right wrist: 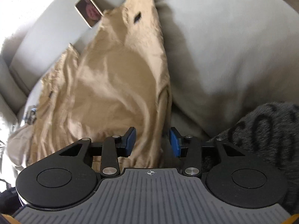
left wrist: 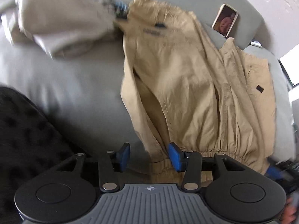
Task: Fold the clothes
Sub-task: 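Grasp the elastic waistband with both grippers and lift it slightly, then open both grippers to release the waistband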
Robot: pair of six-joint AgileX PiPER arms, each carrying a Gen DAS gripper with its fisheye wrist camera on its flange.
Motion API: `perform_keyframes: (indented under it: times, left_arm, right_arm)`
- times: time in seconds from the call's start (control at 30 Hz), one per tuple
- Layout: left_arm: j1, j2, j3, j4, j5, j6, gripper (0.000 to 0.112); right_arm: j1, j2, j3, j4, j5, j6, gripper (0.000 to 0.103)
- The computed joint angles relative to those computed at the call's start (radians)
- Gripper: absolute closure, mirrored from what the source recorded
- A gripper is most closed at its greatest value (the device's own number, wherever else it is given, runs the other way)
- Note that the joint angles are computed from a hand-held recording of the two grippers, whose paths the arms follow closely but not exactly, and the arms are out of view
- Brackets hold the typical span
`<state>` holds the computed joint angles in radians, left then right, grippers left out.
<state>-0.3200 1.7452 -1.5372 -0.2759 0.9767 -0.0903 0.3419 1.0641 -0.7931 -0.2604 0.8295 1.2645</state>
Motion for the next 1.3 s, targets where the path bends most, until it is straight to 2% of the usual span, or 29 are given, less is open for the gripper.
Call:
perform_keyframes:
  times: [0.07, 0.17, 0.23, 0.3, 0.33, 0.4, 0.43, 0.47, 0.57, 0.63, 0.67, 0.73, 0.8, 0.83, 0.9, 0.93, 1.0, 1.03, 1.07, 1.13, 1.2, 1.3]
  left_arm:
    - [-0.015, -0.052, 0.03, 0.021, -0.043, 0.039, 0.068]
    - [-0.065, -0.105, 0.07, 0.003, -0.142, 0.182, 0.071]
    - [-0.118, -0.123, 0.094, -0.024, -0.228, 0.316, 0.076]
    - [-0.182, -0.106, 0.092, -0.037, -0.276, 0.394, 0.088]
    - [-0.208, -0.078, 0.064, -0.031, -0.272, 0.387, 0.09]
    - [-0.252, -0.015, 0.005, 0.0, -0.264, 0.356, 0.094]
    - [-0.271, 0.017, -0.025, 0.021, -0.26, 0.337, 0.096]
    - [-0.288, 0.051, -0.059, 0.041, -0.253, 0.32, 0.096]
    - [-0.336, 0.156, -0.172, 0.096, -0.216, 0.272, 0.096]
    - [-0.345, 0.231, -0.262, 0.136, -0.107, 0.225, 0.097]
    - [-0.347, 0.266, -0.304, 0.151, -0.055, 0.207, 0.097]
    - [-0.344, 0.285, -0.332, 0.14, -0.035, 0.225, 0.095]
    - [-0.347, 0.306, -0.396, 0.154, 0.027, 0.192, 0.091]
    - [-0.351, 0.315, -0.428, 0.167, 0.055, 0.174, 0.091]
    - [-0.382, 0.278, -0.418, 0.209, 0.041, 0.157, 0.091]
    - [-0.4, 0.253, -0.401, 0.222, 0.019, 0.162, 0.087]
    - [-0.426, 0.218, -0.385, 0.156, -0.025, 0.243, 0.071]
    - [-0.439, 0.211, -0.385, 0.112, -0.033, 0.289, 0.068]
    - [-0.456, 0.212, -0.393, 0.081, -0.031, 0.322, 0.067]
    - [-0.497, 0.253, -0.443, 0.035, 0.003, 0.374, 0.066]
    - [-0.551, 0.309, -0.509, 0.067, 0.037, 0.364, 0.066]
    - [-0.605, 0.355, -0.543, 0.135, 0.019, 0.305, 0.066]
  right_arm:
    - [0.044, -0.023, -0.035, -0.074, 0.063, 0.057, 0.048]
    - [0.091, -0.057, -0.072, -0.173, 0.131, 0.124, 0.046]
    - [0.055, -0.074, -0.071, -0.168, 0.12, 0.1, 0.045]
    - [-0.008, -0.089, -0.063, -0.132, 0.092, 0.05, 0.045]
    - [-0.047, -0.096, -0.055, -0.102, 0.073, 0.015, 0.051]
    - [-0.06, -0.138, -0.016, -0.088, 0.029, -0.013, 0.071]
    - [-0.066, -0.139, 0.0, -0.082, -0.004, -0.045, 0.091]
    - [-0.074, -0.139, 0.015, -0.072, -0.038, -0.081, 0.096]
    - [-0.125, -0.114, 0.041, 0.027, -0.125, -0.254, 0.096]
    - [-0.149, -0.09, 0.05, 0.093, -0.161, -0.352, 0.096]
    - [-0.159, -0.064, 0.047, 0.116, -0.167, -0.38, 0.095]
    - [-0.167, 0.0, 0.026, 0.113, -0.134, -0.372, 0.09]
    - [-0.196, 0.05, 0.011, 0.147, -0.102, -0.412, 0.09]
    - [-0.221, 0.043, 0.006, 0.18, -0.091, -0.451, 0.093]
    - [-0.272, 0.028, -0.004, 0.245, -0.068, -0.528, 0.093]
    - [-0.299, 0.022, -0.01, 0.277, -0.054, -0.565, 0.09]
    - [-0.384, -0.028, -0.014, 0.369, -0.05, -0.674, 0.076]
    - [-0.447, -0.064, -0.016, 0.439, -0.055, -0.753, 0.057]
    - [-0.51, -0.08, -0.027, 0.494, -0.061, -0.815, 0.048]
    - [-0.645, -0.087, -0.059, 0.607, -0.035, -0.944, 0.048]
    - [-0.763, -0.059, -0.091, 0.711, 0.002, -1.054, 0.048]
    - [-0.854, 0.003, -0.122, 0.788, 0.031, -1.147, 0.048]
